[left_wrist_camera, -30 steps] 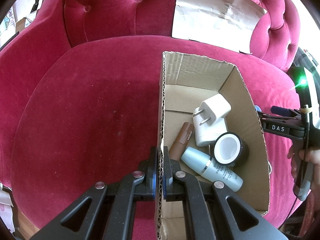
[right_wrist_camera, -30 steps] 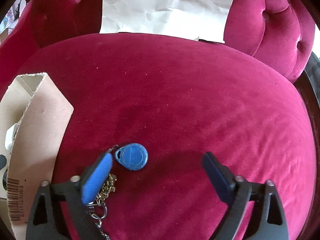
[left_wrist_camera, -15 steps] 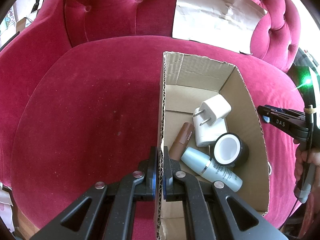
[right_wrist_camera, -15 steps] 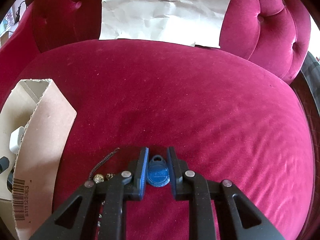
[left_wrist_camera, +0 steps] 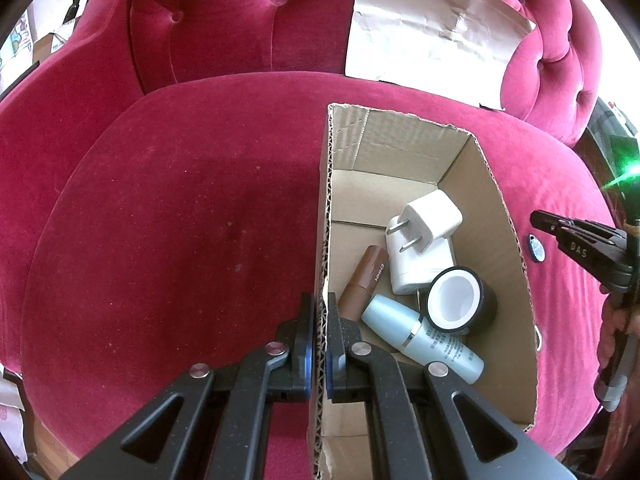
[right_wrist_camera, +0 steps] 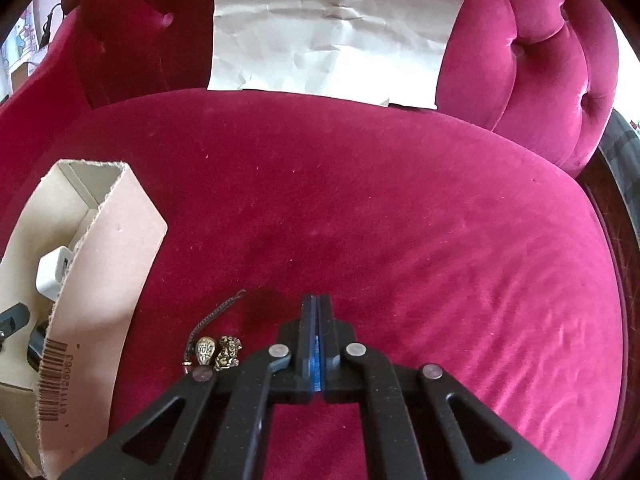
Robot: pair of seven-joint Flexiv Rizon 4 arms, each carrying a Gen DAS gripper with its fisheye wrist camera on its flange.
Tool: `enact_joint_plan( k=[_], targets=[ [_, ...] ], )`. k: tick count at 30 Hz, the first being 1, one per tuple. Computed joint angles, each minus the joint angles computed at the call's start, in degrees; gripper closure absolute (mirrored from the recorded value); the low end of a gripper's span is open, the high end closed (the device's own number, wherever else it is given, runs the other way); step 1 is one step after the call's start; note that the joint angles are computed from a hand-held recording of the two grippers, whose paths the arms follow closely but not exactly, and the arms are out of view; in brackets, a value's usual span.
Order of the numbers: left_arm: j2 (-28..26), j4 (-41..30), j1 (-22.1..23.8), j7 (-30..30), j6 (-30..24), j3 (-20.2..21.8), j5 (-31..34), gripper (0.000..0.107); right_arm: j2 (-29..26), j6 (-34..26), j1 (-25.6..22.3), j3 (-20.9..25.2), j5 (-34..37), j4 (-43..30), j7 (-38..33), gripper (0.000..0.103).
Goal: Organize rigid objects
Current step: 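Grasp the blue key fob with the right gripper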
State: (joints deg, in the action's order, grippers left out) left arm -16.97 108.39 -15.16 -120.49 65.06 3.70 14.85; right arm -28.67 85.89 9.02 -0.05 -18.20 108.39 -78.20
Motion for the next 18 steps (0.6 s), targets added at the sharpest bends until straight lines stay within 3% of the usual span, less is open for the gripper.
enact_joint_plan(
  k=[4,6,8,9,18],
  targets=[
    [0.0,-0.1,0.0,-0.2,-0.1,0.0,0.1,0.103,1.0,0.2,-1.7,1.8,1.1,0.4,-1.1,0.103],
    [0.0,-0.1,0.0,-0.1,0.0,-0.1,0.0,0.103,1.5,0.6,-1.0,0.7,0.7,1.1,-1.0,0.096],
    [0.0,-0.1,0.0,-0.2,0.0,0.0,0.1,0.103,1.7,0.0,-1.8,1.7,1.1,1.1,-1.7,0.052],
    [0.0,0.0,0.0,-0.2,0.0,-0.1,0.0,0.103,1.9,0.5,-1.9,1.7,1.5,1.6,-1.7,0.046],
    [0.0,-0.1,0.0,-0.2,0.0,-0.1,-0.1,0.103,2.3,0.5,-0.6,-0.2,0.3,4.1,-1.0,0.045]
  ],
)
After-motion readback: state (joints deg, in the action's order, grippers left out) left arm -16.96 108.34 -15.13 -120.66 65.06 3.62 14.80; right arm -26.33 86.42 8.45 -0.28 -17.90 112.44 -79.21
